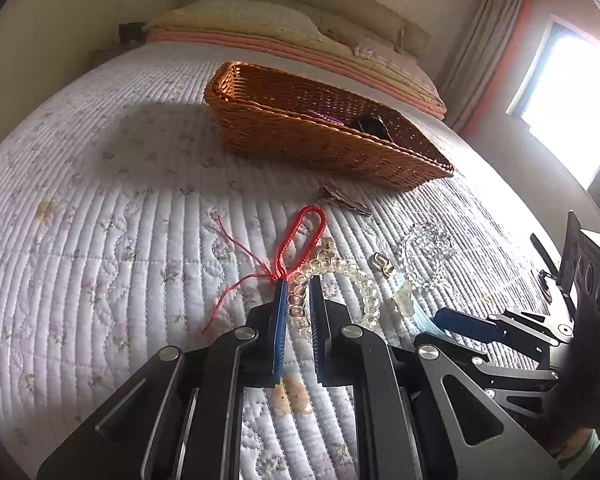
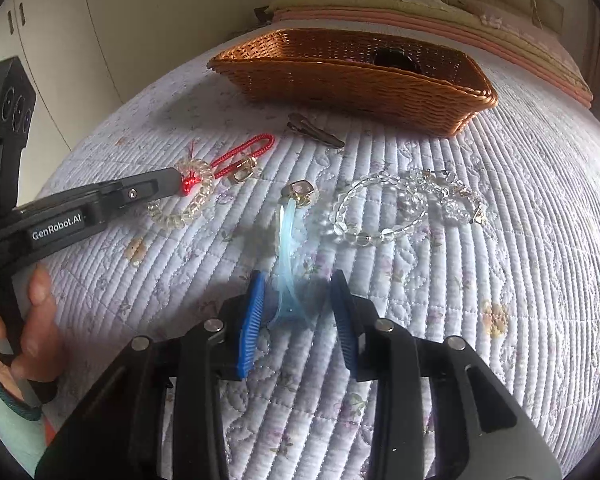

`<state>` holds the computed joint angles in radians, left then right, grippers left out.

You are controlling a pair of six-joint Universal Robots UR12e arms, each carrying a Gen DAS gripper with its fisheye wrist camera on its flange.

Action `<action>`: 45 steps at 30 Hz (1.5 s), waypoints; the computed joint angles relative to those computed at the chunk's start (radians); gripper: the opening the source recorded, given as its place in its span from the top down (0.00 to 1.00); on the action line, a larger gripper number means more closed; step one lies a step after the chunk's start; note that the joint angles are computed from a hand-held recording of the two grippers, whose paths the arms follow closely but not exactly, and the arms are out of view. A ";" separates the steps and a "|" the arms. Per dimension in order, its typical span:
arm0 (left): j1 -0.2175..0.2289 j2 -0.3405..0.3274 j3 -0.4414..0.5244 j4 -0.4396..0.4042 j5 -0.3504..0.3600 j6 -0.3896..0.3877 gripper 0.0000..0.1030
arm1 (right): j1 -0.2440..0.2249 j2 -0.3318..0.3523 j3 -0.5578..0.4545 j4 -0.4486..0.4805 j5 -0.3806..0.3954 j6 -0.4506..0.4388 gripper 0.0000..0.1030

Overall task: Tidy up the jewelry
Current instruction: 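Carry the bracelet and pendant into the wicker basket and open both tools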

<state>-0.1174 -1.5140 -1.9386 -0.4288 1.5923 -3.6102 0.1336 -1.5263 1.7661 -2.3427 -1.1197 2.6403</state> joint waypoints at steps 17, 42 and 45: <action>-0.014 -0.002 0.038 0.024 0.058 0.045 0.91 | -0.040 -0.027 -0.019 -0.046 0.122 0.049 0.88; 0.072 -0.247 0.353 -0.037 0.108 0.144 0.91 | 0.042 0.431 -0.697 0.276 0.155 0.221 0.88; 0.077 -0.256 0.352 -0.061 0.100 0.148 0.91 | 0.049 0.476 -0.755 0.350 0.143 0.236 0.88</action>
